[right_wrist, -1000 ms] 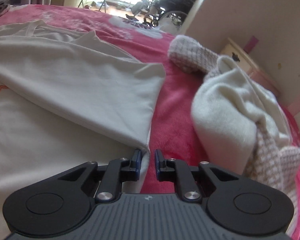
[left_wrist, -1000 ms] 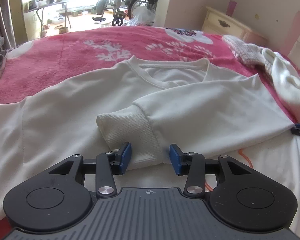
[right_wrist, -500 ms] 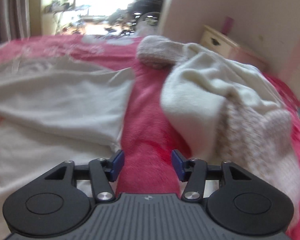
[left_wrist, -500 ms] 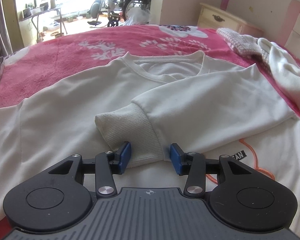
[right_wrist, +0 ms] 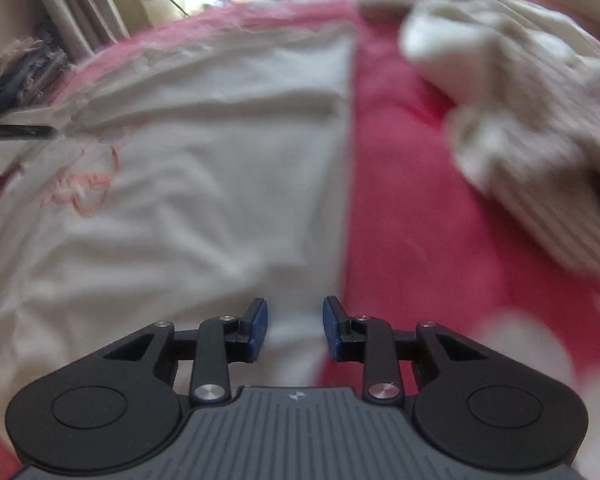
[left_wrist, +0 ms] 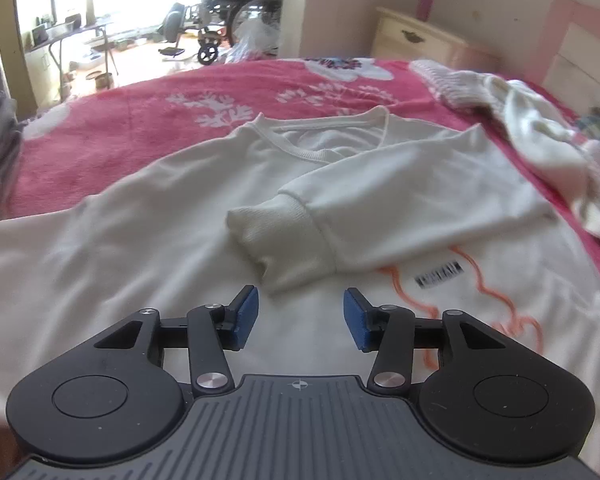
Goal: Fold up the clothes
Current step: 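Move both grippers over the sweatshirt toward its other side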
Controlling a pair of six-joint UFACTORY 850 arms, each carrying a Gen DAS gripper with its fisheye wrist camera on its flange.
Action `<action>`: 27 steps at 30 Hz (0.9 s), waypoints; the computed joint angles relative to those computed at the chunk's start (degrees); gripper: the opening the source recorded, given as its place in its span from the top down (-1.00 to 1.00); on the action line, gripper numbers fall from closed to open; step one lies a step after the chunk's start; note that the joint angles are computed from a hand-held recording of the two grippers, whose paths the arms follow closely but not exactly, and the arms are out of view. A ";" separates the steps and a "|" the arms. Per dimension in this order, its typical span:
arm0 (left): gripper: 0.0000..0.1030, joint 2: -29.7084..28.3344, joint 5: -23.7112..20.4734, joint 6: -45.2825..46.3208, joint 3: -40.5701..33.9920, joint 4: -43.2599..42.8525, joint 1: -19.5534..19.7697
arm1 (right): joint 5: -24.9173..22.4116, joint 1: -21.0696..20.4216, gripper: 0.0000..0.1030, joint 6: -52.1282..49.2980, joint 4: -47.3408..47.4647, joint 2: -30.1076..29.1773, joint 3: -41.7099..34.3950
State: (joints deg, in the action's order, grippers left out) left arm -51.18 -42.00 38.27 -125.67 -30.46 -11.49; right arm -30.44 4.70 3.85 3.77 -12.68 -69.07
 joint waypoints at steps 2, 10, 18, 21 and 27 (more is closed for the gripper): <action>0.05 1.61 -3.73 3.43 1.37 -2.57 0.95 | -2.74 0.67 0.36 4.82 -4.61 1.39 0.01; 0.04 7.92 -24.82 17.91 12.93 -7.89 0.93 | -0.46 6.39 0.40 -14.51 6.29 -2.65 -4.25; 0.04 19.27 -25.43 27.17 32.48 0.00 2.13 | -16.01 3.82 0.39 0.14 -1.74 8.02 5.67; 0.03 19.88 -25.38 28.01 33.38 0.14 2.15 | -17.52 5.40 0.35 0.72 -4.91 7.56 2.34; 0.00 20.02 -26.16 28.23 33.04 2.67 1.78 | -5.17 8.86 0.34 -17.64 14.04 -2.69 -10.56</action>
